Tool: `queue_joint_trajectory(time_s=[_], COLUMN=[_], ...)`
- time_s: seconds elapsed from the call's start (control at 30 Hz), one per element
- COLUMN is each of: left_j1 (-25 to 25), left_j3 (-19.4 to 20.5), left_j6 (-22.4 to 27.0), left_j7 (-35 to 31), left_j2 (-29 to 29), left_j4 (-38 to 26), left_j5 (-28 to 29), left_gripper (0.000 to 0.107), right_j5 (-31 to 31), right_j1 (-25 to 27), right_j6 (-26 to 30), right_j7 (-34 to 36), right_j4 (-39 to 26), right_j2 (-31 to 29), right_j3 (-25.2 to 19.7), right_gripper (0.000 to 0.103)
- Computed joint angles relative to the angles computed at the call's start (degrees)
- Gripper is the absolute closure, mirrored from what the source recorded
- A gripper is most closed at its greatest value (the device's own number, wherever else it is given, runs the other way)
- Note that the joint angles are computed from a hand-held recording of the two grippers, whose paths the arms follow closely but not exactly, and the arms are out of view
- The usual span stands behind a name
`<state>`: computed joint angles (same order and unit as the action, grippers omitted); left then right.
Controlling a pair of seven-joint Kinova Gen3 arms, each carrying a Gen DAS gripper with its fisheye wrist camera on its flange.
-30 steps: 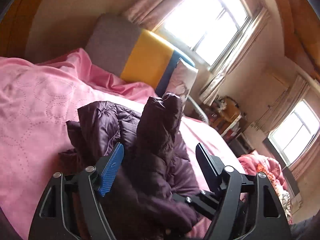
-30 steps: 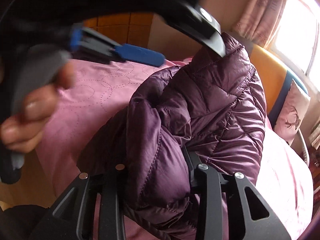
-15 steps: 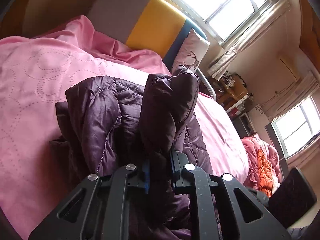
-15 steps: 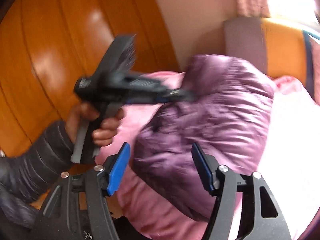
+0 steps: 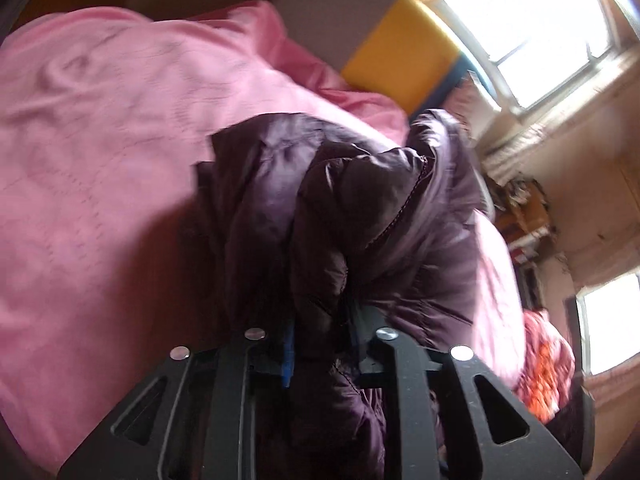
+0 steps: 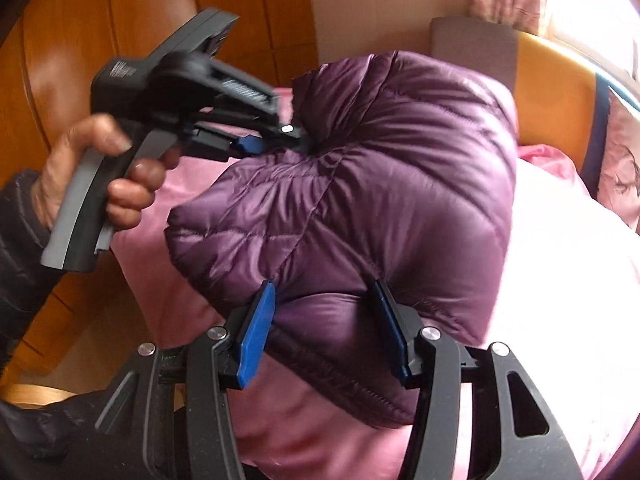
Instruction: Fold large clothes
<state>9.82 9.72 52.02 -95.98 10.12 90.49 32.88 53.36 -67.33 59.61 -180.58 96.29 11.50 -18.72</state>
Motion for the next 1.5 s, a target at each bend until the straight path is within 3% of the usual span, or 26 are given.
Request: queue_joint_trajectory(time_s=[0.1, 0.2, 0.27, 0.37, 0.43, 0.5, 0.57, 0.67, 0.8, 0.93, 1.0, 1.13, 1.3, 1.37, 1.5], left_j1=[4.8, 12.8, 15.0, 13.1, 15.1, 14.7, 14.4, 13.6, 14.4, 14.5, 15.4, 13.0, 13.3, 12.2, 12.2], left_j3=[-3.4, -9.2, -10.7, -9.4, -11.1, -10.4, -10.7, -9.5, -10.0, -10.2, -10.5, -6.9, -10.3, -10.2, -10.3], left_j6=[-2.3, -6.2, -7.9, -9.8, -10.3, -11.2, -11.6, -12.6, -14.0, -15.6, -16.5, -19.0, -20.2, -19.9, -19.2], left_j7=[6.5, 9.6, 11.6, 10.2, 10.0, 10.3, 9.1, 8.5, 8.6, 7.2, 7.6, 8.3, 0.9, -0.3, 0.3], left_j2=[-0.3, -0.8, -0.7, -1.2, -1.8, -2.4, -2.7, -3.1, -3.7, -3.9, -4.0, -4.3, -4.2, -4.1, -3.6], left_j4=[0.7, 2.1, 3.2, 5.5, 5.9, 6.7, 7.3, 8.0, 9.1, 10.1, 10.6, 12.3, 15.0, 15.4, 14.7], left_j5=[-6.4, -13.4, -15.4, -13.5, -14.4, -15.0, -13.5, -13.6, -13.5, -13.2, -14.3, -16.8, -8.0, -5.6, -6.4], left_gripper=[0.076, 0.065, 0.065, 0.064, 0.065, 0.064, 0.064, 0.064, 0.065, 0.065, 0.065, 0.065, 0.065, 0.065, 0.065], right_j5=[0.5, -0.8, -1.6, -6.1, -10.2, -11.1, -10.9, -8.4, -11.7, -14.3, -14.6, -13.6, -12.5, -13.9, -16.8], right_j1=[-1.2, -6.1, -6.6, -0.2, 5.2, 10.5, 13.4, 20.1, 24.7, 26.8, 25.1, 20.8, 15.6, 15.0, 15.0], right_j6=[1.4, -0.3, -3.4, -10.4, -15.1, -18.8, -19.8, -16.1, -17.7, -14.1, -12.4, -7.7, -2.5, -3.3, -6.1], right_j7=[1.5, 2.8, 4.1, 8.6, 12.5, 13.0, 11.7, 9.3, 13.3, 17.4, 17.1, 18.1, 20.5, 20.7, 20.2], right_j4=[-1.8, -1.2, 0.9, 5.1, 6.8, 9.4, 10.2, 7.0, 1.2, -7.7, -10.5, -17.2, -22.6, -22.3, -21.3], right_j2=[2.7, 2.7, 1.0, -5.2, -9.7, -14.4, -17.7, -18.2, -14.4, -6.7, -3.7, 5.0, 11.5, 12.8, 13.1], right_j3=[0.3, 6.7, 8.5, 5.0, 3.3, 1.5, 1.6, -1.6, 1.4, 2.0, 3.7, 6.6, 10.5, 11.7, 13.5], right_gripper=[0.052, 0.052, 0.052, 0.052, 0.052, 0.052, 0.052, 0.049, 0.049, 0.048, 0.043, 0.032, 0.03, 0.028, 0.027])
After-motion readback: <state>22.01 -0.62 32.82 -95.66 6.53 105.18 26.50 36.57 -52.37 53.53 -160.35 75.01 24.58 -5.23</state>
